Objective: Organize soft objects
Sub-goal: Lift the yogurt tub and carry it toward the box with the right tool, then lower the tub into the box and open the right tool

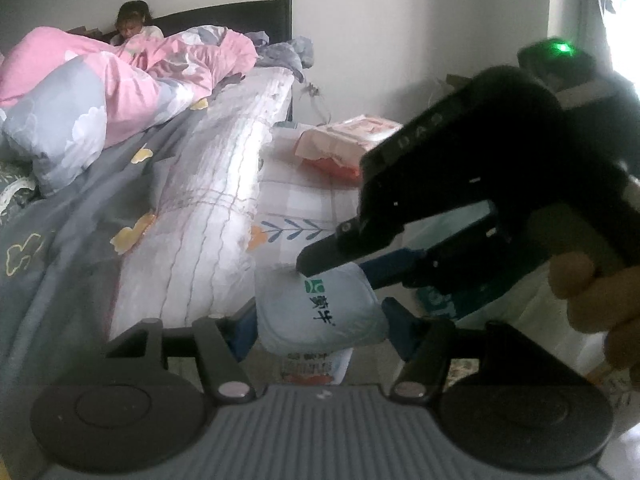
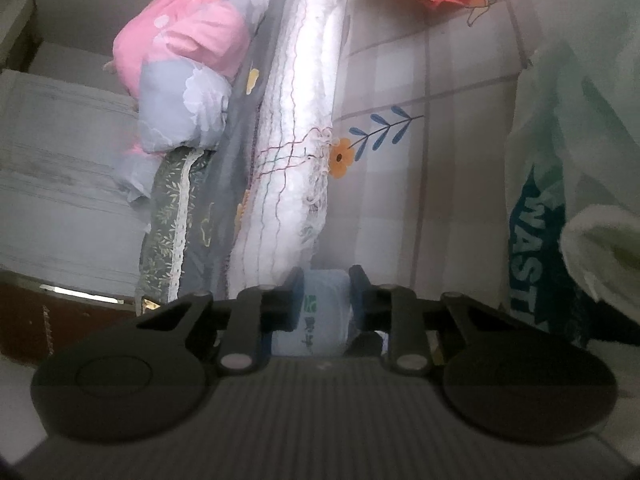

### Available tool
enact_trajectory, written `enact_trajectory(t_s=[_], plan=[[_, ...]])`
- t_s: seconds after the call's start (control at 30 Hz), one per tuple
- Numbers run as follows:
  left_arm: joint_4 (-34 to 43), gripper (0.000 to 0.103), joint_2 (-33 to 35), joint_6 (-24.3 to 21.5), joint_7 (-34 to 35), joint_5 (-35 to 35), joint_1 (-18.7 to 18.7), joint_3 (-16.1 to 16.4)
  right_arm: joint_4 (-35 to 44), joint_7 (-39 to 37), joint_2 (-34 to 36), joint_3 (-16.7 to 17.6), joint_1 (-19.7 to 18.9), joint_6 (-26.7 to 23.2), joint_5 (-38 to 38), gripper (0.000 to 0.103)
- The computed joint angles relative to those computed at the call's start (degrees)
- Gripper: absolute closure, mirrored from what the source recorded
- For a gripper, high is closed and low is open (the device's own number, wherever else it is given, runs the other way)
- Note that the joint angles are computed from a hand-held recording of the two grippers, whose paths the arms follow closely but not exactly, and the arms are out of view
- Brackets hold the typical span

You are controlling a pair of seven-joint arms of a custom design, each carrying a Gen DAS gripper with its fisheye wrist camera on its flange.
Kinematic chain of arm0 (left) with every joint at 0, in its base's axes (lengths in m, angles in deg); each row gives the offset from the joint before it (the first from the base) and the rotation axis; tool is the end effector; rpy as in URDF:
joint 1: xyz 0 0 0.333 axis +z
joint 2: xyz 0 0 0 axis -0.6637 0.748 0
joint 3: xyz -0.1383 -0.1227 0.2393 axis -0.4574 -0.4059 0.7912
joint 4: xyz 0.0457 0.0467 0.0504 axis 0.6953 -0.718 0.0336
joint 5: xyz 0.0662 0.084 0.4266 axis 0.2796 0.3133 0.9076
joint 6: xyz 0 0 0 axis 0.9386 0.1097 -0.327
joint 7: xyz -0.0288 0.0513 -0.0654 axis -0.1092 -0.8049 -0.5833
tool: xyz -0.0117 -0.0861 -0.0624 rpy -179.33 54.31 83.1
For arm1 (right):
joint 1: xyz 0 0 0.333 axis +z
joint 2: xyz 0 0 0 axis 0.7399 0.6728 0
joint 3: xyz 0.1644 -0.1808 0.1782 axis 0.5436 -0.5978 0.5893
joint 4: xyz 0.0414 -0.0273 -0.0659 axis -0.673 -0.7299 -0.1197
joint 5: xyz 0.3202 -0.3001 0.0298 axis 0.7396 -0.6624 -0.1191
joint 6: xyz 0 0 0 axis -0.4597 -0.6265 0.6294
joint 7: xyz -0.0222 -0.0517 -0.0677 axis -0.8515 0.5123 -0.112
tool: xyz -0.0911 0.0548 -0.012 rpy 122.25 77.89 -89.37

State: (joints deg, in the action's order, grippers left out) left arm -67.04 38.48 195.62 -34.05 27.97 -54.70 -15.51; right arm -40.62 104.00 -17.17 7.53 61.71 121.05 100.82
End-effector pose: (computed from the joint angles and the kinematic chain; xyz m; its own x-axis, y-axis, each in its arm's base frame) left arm 0.4975 -0.2875 0.3380 0.0142 -0.9999 0.0040 -0.6360 -0.0121 -0.7716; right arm 0.6906 0.3595 0.3191 0.1078 -0.6142 -0.7818 -0.9879 0.0221 -0.1536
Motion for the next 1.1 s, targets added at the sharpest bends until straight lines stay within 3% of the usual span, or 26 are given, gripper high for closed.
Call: enact_trajectory(t_s=[0.2, 0.43, 0.6, 0.77, 0.83, 0.97, 1.1], plan=[[-1.0, 0.038, -3.0, -1.6, -0.4, 0.7, -0.6, -1.0, -5.0, -3.3, -4.5, 0.9, -1.5, 0.9, 4.0, 0.08], [-0.4, 0.038, -6.4, -2.9, 2.3, -0.2, -1.5, -3.3, -14.3, -12.9, -14.2, 0.5, -3.6, 1.5, 15.6, 0.08], [4.2, 0.04, -5.4, 0.3, 3.3, 0.8, -2.5, -4.6, -23.7, -19.2, -24.0, -3.0, -4.8, 0.4, 25.5, 0.079], [13.8, 0.04, 2.1, 2.9, 6.8, 2.1, -6.0, -5.4, -34.1, -23.2, -34.9, -9.0, -5.2, 0.9, 31.0, 0.079], [18.5, 0.04, 6.3, 4.4, 9.9, 0.7, -8.1, -5.1, -38.0, -22.9, -38.9, -12.0, -5.4, 1.2, 30.8, 0.079], [27.6, 0.04, 15.6, 9.6, 23.7, -11.9, -10.5, -5.9, -45.0, -20.0, -46.0, -17.0, -6.2, 3.0, 26.3, 0.078], [36.2, 0.04, 26.2, 9.2, 47.1, -31.2, -8.0, -14.2, -50.2, -14.3, -51.0, -20.4, -7.9, 4.6, 18.1, 0.077]])
